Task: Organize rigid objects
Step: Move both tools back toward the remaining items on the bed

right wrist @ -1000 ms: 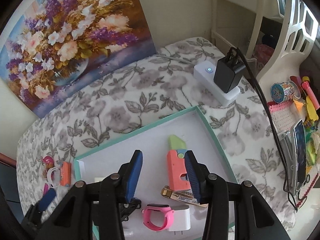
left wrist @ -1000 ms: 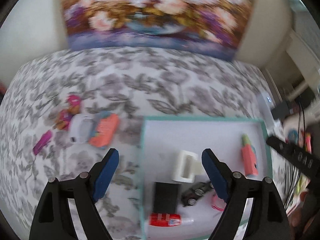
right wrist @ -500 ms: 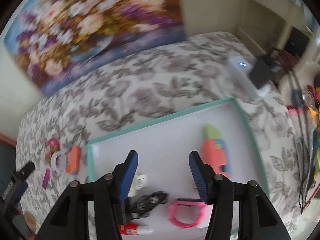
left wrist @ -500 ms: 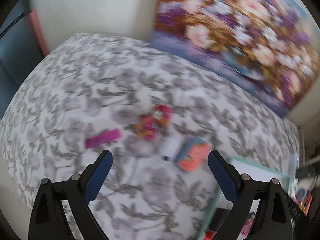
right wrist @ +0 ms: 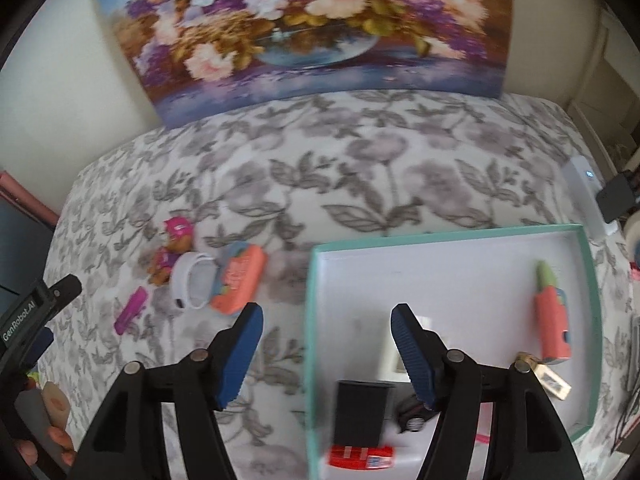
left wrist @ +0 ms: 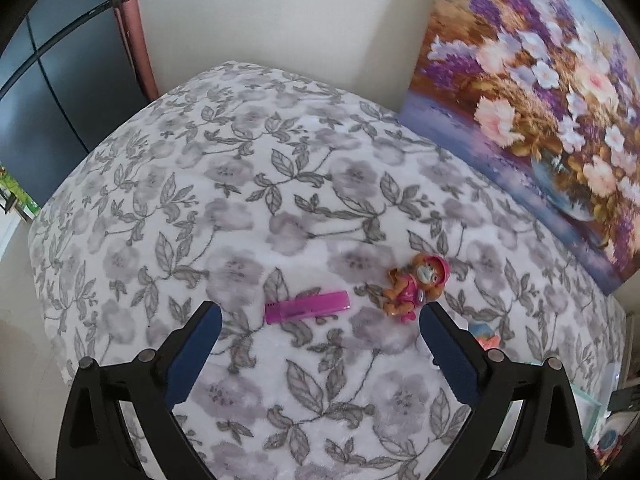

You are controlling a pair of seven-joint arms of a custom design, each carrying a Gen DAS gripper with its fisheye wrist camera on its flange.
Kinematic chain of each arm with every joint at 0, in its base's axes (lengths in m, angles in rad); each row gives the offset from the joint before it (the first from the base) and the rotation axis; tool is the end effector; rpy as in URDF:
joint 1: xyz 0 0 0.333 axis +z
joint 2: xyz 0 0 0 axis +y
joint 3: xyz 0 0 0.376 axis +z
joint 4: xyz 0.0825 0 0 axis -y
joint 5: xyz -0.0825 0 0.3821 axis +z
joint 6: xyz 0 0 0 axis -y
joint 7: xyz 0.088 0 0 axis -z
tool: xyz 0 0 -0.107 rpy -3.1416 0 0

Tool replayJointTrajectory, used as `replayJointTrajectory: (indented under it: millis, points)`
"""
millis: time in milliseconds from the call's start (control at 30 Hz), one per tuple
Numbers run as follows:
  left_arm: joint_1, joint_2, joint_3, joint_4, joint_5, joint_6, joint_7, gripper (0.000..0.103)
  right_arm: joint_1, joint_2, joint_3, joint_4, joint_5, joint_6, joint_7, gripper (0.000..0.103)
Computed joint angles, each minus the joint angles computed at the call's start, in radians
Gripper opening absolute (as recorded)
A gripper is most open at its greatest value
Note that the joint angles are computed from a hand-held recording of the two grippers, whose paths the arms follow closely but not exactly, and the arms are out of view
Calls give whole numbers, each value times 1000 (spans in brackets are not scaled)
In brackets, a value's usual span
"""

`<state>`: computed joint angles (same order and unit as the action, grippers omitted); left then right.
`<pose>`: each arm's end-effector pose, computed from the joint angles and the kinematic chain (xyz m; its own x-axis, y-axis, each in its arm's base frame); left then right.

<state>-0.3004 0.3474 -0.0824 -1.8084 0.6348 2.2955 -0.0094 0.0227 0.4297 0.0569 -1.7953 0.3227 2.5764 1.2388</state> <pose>0.6322 -0.2342 0.4264 0.7151 -0.6974 0.0480 -0.5993 -0.6469 -0.4716 0.7025 0.0453 0.4028 0.1876 -0.9691 -0.1602 -0.9192 -0.1157 -0.3765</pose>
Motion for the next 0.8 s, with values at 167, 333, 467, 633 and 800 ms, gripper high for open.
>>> replayJointTrajectory:
  millis: [167, 333, 467, 633, 800]
  points:
    - [8, -9, 5, -14, 3, -11, 1, 103, 12, 3, 16, -3, 15, 3, -5, 79]
    - [34, -25, 8, -57, -11, 25, -15, 103, 23, 10, 28, -5, 26, 18, -8, 87]
    - [47, -31, 14, -79, -7, 52, -30, 103, 37, 21, 26, -4, 24, 36, 7, 96]
    - [64, -29, 18, -96, -8, 89, -25, 103, 45, 35, 35, 0, 15, 62, 16, 96]
    - [82, -27, 26, -120, -16, 153, -12, 103, 19, 46, 66, 11, 70, 70, -21, 96]
